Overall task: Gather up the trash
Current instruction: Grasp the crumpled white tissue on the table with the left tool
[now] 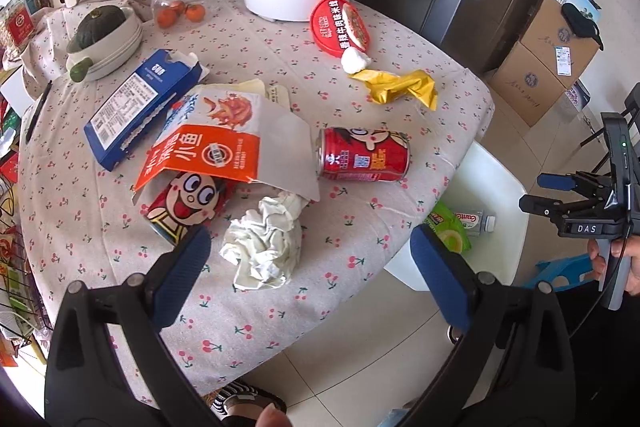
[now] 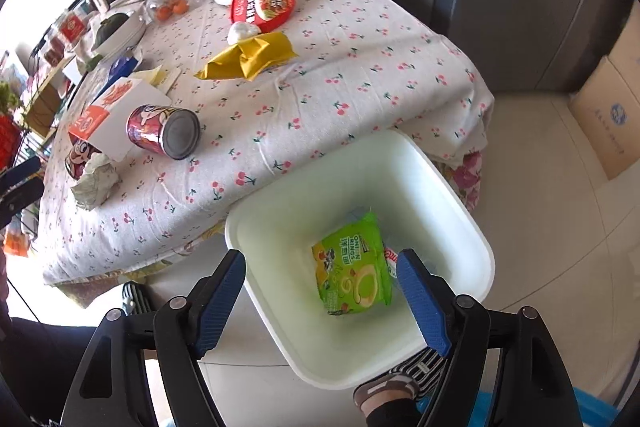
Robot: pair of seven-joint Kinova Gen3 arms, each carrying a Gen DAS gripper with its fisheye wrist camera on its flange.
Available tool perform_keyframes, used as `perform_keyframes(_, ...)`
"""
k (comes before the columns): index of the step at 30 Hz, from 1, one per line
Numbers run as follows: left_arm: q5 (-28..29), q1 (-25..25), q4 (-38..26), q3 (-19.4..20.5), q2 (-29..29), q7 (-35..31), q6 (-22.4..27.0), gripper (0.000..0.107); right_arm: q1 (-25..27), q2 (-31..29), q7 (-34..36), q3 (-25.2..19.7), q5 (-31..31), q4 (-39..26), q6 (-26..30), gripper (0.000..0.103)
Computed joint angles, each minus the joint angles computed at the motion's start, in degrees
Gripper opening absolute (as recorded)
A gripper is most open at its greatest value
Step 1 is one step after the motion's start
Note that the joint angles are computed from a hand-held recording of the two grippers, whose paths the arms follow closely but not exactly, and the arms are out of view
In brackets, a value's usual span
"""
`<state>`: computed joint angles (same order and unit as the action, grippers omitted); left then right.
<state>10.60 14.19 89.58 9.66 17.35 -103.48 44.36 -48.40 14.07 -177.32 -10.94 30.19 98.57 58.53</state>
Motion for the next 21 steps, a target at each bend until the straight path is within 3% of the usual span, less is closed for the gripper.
perform_keyframes(7,0.05,-0.6,-5.12,-0.2,6.3,-0.78,7.73,0.099,-0.45,4.92,8.48,0.94,0.09,-8.24,4.01,0.081)
perform_keyframes(15,-0.44,-0.38,-7.94,-0.74,10.55,1.77,10.63,0.076,-1.07,7.86,13.26,3.1,-1.6,-13.26,4.82,0.082)
perform_keyframes(21,-1.17,0.05,-8.39,-1.37,11.52,3.27,10.21,0.052,-1.63,8.64,14.21,3.9,-2.18,-14.49,5.24,0.082)
